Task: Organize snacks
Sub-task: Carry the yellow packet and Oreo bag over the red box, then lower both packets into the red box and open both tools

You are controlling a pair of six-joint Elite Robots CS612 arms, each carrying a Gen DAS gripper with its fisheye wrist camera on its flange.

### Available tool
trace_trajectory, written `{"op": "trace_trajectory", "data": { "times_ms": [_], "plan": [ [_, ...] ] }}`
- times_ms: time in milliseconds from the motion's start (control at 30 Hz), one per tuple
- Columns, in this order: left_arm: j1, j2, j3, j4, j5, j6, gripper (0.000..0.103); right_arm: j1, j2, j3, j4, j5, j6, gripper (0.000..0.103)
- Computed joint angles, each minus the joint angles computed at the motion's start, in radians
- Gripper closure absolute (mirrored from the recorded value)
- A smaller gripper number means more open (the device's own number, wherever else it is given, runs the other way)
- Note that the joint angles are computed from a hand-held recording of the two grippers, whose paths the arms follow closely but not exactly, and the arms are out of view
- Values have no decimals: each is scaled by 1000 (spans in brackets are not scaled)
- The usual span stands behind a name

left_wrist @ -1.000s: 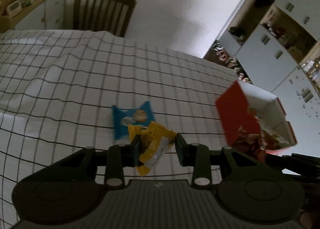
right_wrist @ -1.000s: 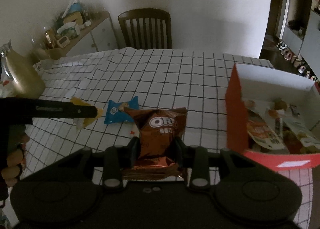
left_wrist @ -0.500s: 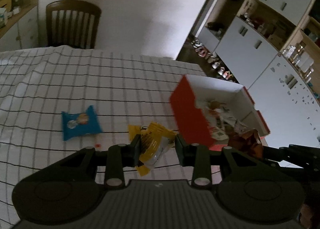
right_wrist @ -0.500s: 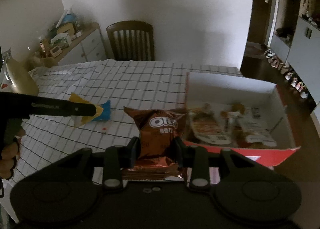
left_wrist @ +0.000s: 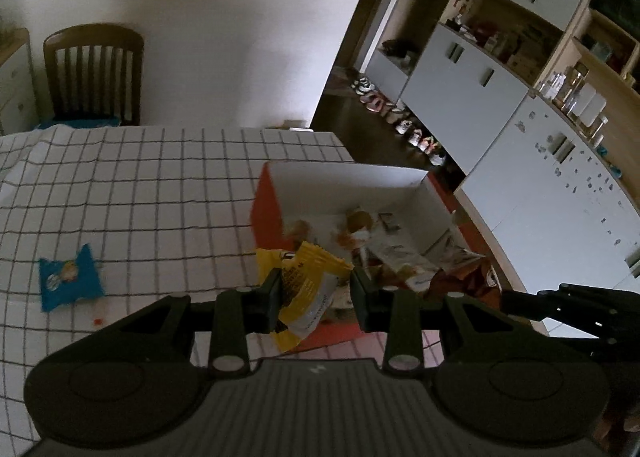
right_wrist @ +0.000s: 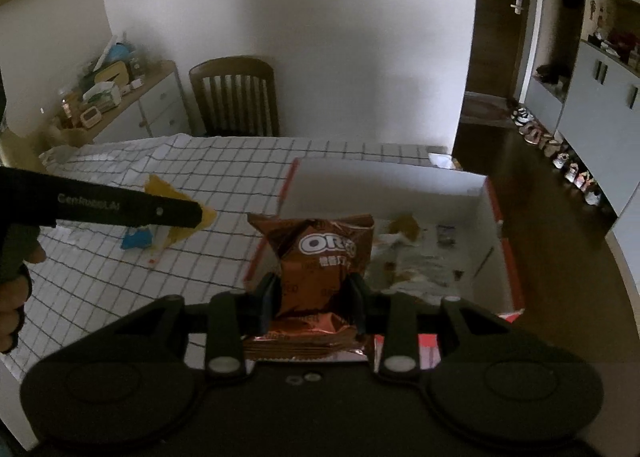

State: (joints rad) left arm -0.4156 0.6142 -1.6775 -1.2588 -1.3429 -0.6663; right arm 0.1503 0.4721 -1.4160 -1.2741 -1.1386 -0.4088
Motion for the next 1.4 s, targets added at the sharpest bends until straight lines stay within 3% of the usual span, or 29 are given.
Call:
{"op": "trace_trajectory", "data": {
  "times_ms": [400,867,1133,1400],
  "plan": [
    [-3,-68,190,-58,21,14,68,-28,-23,115,-103,-49,-1,67],
    [6,-137,424,-106,40,54,68,-16,-71,290,-182,-123,-17,67],
    [17,-149,493,-107,18,43,68,-8,-104,402,-206,-158,10,67],
    [20,-159,536,-85,-1,46,68,-7,-111,431,-191,-148,-14,65]
  ]
}}
